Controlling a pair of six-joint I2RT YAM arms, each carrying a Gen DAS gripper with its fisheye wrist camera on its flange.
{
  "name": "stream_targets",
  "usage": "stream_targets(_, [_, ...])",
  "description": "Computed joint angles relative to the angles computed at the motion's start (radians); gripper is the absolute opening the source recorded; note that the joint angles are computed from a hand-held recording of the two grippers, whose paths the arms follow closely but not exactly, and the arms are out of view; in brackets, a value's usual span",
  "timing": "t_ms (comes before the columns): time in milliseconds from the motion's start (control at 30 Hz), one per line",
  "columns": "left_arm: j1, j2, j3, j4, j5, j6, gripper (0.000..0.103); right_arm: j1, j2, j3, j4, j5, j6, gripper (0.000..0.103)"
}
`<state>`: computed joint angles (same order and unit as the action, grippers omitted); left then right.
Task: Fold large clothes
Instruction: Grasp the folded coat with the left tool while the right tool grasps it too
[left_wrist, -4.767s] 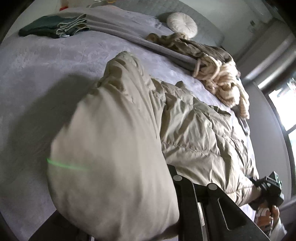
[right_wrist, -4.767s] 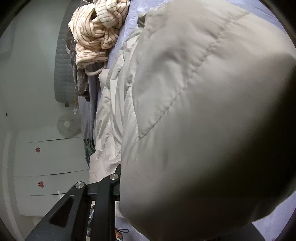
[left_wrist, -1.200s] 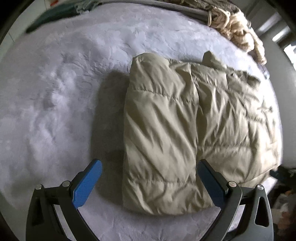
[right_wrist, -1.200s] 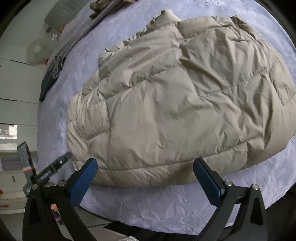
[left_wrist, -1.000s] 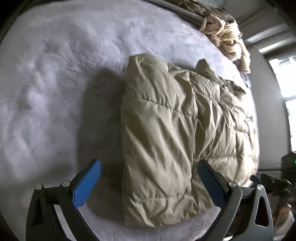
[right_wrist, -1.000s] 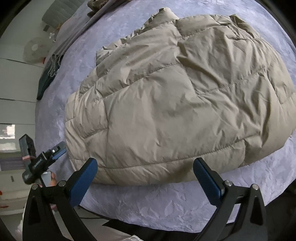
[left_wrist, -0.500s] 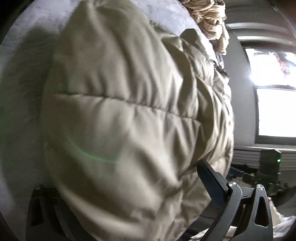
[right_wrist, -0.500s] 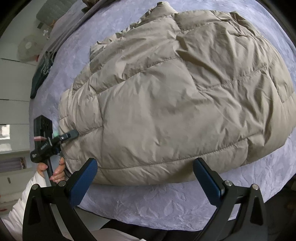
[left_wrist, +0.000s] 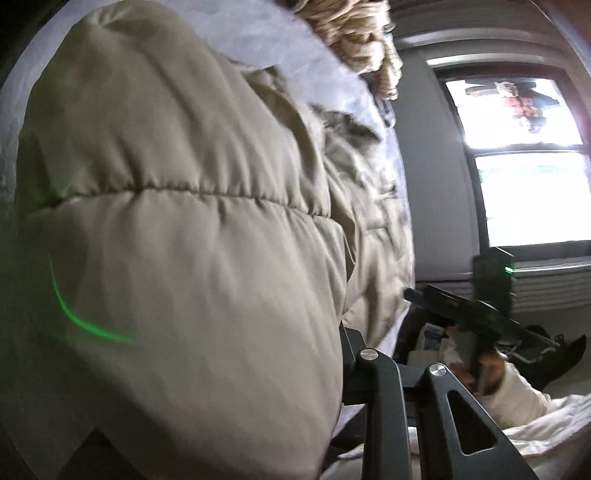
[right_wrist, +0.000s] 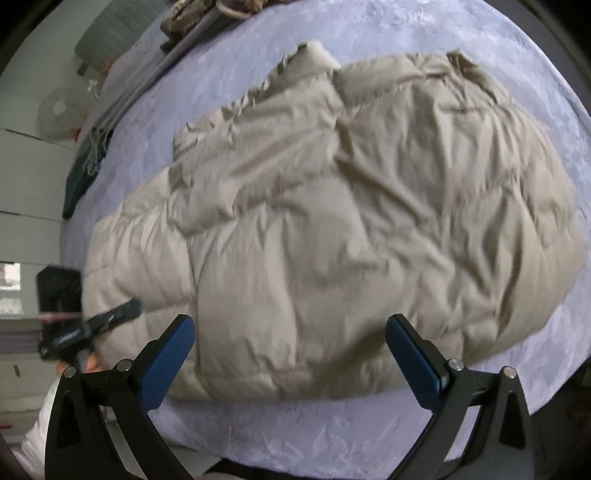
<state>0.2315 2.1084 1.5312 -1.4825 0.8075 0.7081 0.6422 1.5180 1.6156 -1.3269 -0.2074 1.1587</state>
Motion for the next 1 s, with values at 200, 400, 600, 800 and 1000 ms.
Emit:
stream_targets(200, [-0.064,-0.187,-0.048,0.049,0.037,-0.212,0.032,-0.101,0.014,-0.086,0.109,-0.050,-0.140,0.014])
stream_targets(400, [-0.260,-0.369,-0.051,0.144,-0.064,-0.553,0.031,-0.159,0.043,-0.214,0.291,-0.131,-0.223,0.012])
stream_targets(600, [-0.499,-0.385,0.070,0.191,-0.142,-0.832,0.032,-0.243,0.027,-0.384,0.496,-0.253,-0.190,0.007])
stream_targets(800, [-0.703,-0.258,0.283,0.174,-0.266,-0.950,0.032,-0.307,-0.012,-0.466,0.564,-0.350,-0.189,0.004])
stream_targets(1000, [-0.798,-0.132,0.432,0.134,-0.225,-0.924,0.062,-0.481,-0.262,-0.513,0.351,-0.348,-0.319,0.006])
